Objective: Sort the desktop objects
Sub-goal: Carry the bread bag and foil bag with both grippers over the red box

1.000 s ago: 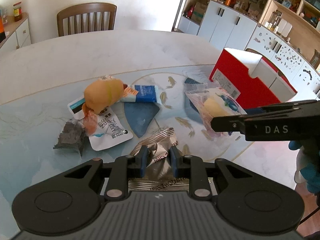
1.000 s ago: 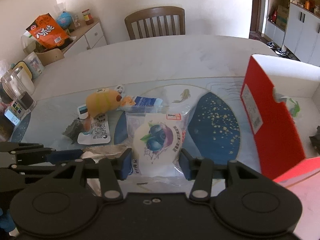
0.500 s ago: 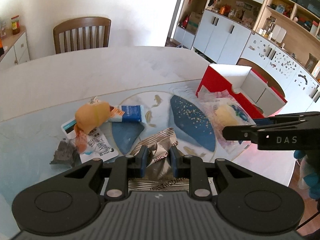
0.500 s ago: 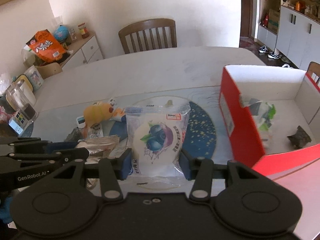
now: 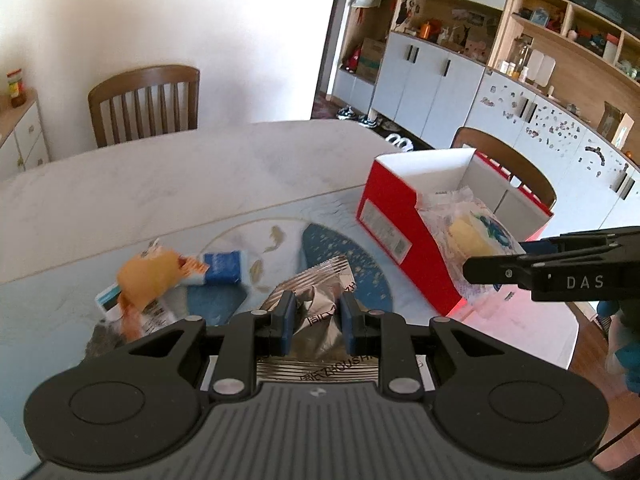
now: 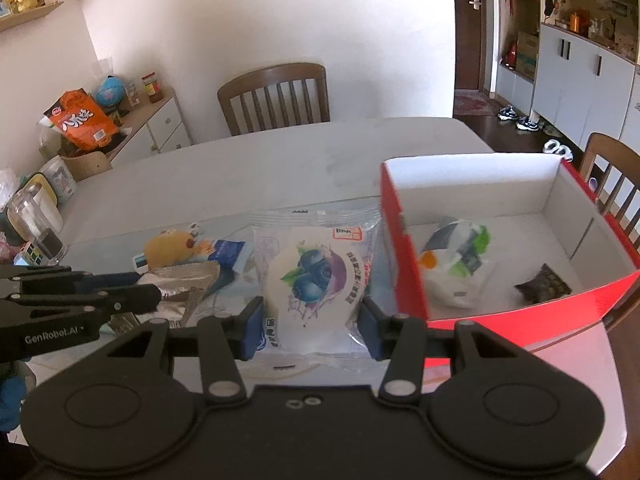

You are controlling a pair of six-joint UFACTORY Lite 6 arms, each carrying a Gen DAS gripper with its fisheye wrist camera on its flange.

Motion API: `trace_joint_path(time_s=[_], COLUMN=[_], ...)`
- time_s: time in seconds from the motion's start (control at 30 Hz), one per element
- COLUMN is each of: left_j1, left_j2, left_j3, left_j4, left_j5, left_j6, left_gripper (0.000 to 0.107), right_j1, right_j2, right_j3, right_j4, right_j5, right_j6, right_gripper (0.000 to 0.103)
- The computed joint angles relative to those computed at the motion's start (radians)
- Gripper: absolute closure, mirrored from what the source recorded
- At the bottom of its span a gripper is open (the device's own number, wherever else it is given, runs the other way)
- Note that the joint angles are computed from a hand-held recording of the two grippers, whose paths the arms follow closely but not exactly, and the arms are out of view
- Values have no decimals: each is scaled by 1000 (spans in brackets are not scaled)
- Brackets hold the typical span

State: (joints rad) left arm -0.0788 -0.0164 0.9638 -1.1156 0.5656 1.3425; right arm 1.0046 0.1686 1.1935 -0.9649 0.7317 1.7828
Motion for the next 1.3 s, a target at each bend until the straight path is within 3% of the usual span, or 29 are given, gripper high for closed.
trace_joint_path(time_s=[0.37, 0.63, 0.97, 1.3], left_j1=[-236, -406, -565, -646], left_j2=[27, 139, 294, 475], left_j3=[74, 221, 419, 642], left_j4=[32, 145, 443, 734], left_j5=[-139, -231, -298, -281], left_j6=[-167, -368, -718, -1021], left_gripper=[85, 84, 84, 84], right_j1=[-72, -193, -399, -657], right_j2=[-254, -415, -584, -624], right_j3=[-244, -377, -502, -545], right_j4=[-20, 26, 141, 341], right_j5=[-32, -92, -190, -328], right_j6=[-23, -164, -429, -801], right_gripper=[55, 55, 54, 54])
